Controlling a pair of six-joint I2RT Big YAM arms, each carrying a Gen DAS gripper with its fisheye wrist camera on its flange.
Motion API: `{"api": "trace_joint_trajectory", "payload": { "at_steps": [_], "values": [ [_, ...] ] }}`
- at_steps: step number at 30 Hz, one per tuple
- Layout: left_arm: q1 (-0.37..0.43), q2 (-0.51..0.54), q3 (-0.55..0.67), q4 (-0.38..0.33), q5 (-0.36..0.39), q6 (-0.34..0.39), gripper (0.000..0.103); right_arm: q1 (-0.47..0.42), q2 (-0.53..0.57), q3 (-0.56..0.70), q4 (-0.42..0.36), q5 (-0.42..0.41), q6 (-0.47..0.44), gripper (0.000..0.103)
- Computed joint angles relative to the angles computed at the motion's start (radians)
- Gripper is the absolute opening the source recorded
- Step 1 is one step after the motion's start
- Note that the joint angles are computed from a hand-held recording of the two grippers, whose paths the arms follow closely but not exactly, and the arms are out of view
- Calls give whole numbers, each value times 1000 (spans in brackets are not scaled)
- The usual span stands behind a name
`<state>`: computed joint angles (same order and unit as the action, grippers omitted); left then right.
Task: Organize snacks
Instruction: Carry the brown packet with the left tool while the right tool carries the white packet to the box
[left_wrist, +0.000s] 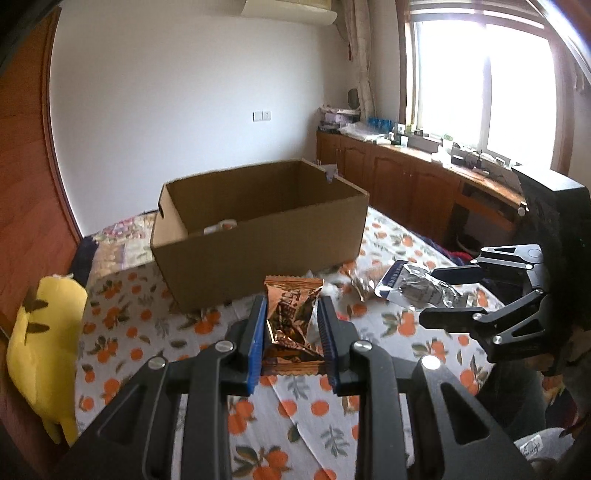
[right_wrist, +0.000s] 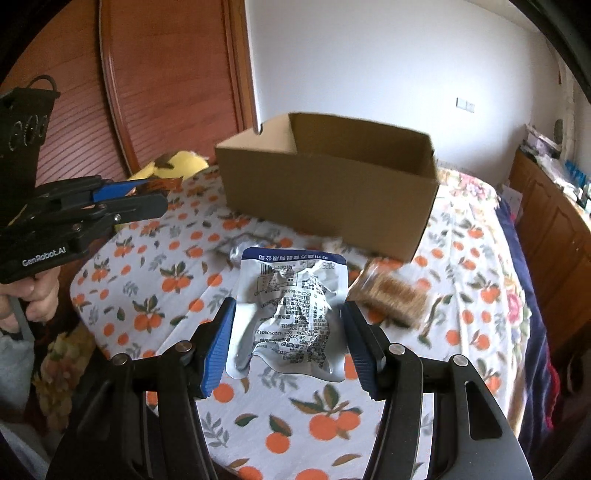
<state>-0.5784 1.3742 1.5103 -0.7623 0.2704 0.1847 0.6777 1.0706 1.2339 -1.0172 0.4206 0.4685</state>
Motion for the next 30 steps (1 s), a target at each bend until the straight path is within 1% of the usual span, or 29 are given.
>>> {"api": "trace_joint_trajectory", "payload": {
  "at_steps": [6, 14, 21, 26, 30],
  "values": [
    [1, 58, 83, 14, 13, -6, 26, -46, 0, 44, -7, 11, -52, 58],
    [8, 143, 183, 29, 30, -9, 26, -122, 35, 104, 16, -15, -138, 59],
    [19, 270, 329, 28, 40, -10, 26, -203, 96, 164, 43, -55, -216, 59],
    [28, 362, 442, 3, 43, -36, 26, -252, 142, 205, 77, -85, -254, 59],
    [33, 415, 501, 3, 23, -47, 26, -287, 182, 242, 108, -114, -297, 59]
  ]
}}
